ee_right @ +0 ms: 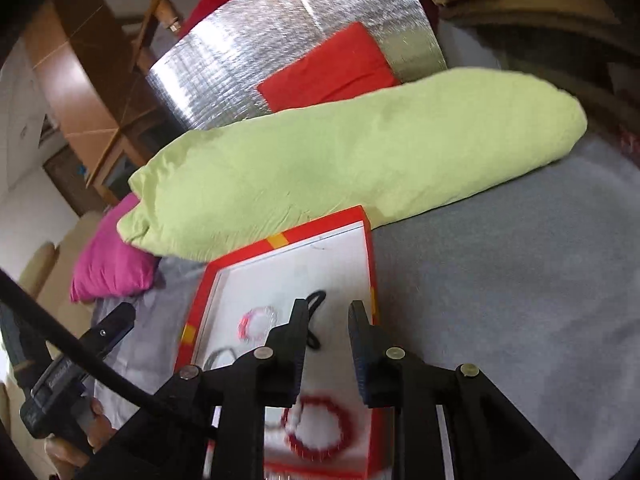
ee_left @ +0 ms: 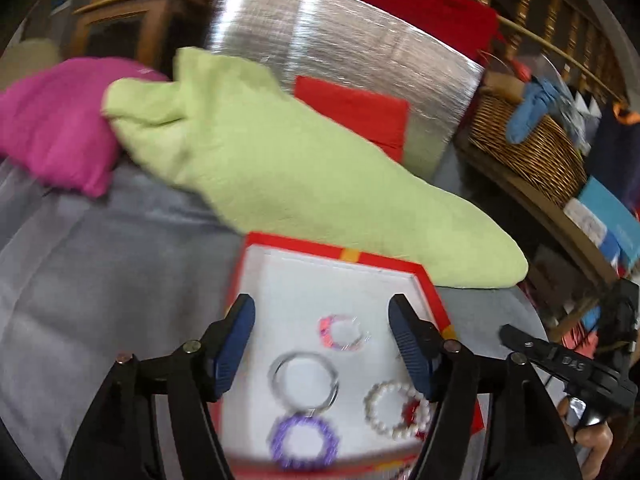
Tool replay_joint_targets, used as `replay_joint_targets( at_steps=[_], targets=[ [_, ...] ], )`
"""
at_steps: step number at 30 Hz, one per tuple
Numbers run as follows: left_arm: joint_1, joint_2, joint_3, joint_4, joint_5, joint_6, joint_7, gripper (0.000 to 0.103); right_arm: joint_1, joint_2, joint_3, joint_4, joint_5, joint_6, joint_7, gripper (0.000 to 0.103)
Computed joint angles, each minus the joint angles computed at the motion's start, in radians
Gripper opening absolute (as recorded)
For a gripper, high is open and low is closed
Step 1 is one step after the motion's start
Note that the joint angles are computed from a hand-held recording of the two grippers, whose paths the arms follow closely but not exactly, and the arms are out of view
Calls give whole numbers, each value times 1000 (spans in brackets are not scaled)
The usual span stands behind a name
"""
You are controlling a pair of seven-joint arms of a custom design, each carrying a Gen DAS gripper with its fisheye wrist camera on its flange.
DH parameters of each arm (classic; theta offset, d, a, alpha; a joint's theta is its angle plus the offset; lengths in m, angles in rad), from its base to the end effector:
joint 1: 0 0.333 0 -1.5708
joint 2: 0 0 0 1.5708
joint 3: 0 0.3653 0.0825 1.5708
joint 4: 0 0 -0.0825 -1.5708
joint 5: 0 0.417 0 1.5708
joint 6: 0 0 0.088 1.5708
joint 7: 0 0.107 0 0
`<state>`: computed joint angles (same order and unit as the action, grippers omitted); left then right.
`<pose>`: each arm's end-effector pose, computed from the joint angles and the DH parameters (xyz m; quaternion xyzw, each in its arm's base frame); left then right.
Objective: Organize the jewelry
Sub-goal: 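Open left tool over the box dropping pink bracelet while right tool drops black keyring, then withdraw both tools from the box back over the bed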
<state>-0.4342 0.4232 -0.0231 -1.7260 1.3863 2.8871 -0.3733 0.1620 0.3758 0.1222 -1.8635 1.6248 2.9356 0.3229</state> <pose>0.6314 -0.3720 0.4141 -0.6974 0.5464 -0.4050 0.2257 0.6754 0.1227 0.3688 -0.6226 0.6368 -0.0946 0.4448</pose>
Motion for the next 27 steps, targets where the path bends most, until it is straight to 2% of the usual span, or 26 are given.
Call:
replay_joint_targets(
  at_steps=[4,7,11,14,21,27],
  targets=[
    [5,-69,-30,-103,-89,-51,85,71,-5,-71,-8,-88,25,-37,-9,24],
    [-6,-134,-47,-191,-77,-118,68,72,5,-122,-20,-164,18,-49,16,24],
    [-3,-197,-98,-289,-72,-191,31,72,27,-184,-30,-260,5,-39,16,24],
    [-6,-218,-143,-328,-91,-260,60,73,45,-219,-35,-318,2,-36,10,24],
    [-33,-202,-186,-308,-103,-388,211,74,76,-216,-28,-362,-160,-26,110,24],
    [-32,-177,-181,-283,-124,-374,252,75,73,-173,-6,-342,-353,-22,270,24]
  ],
)
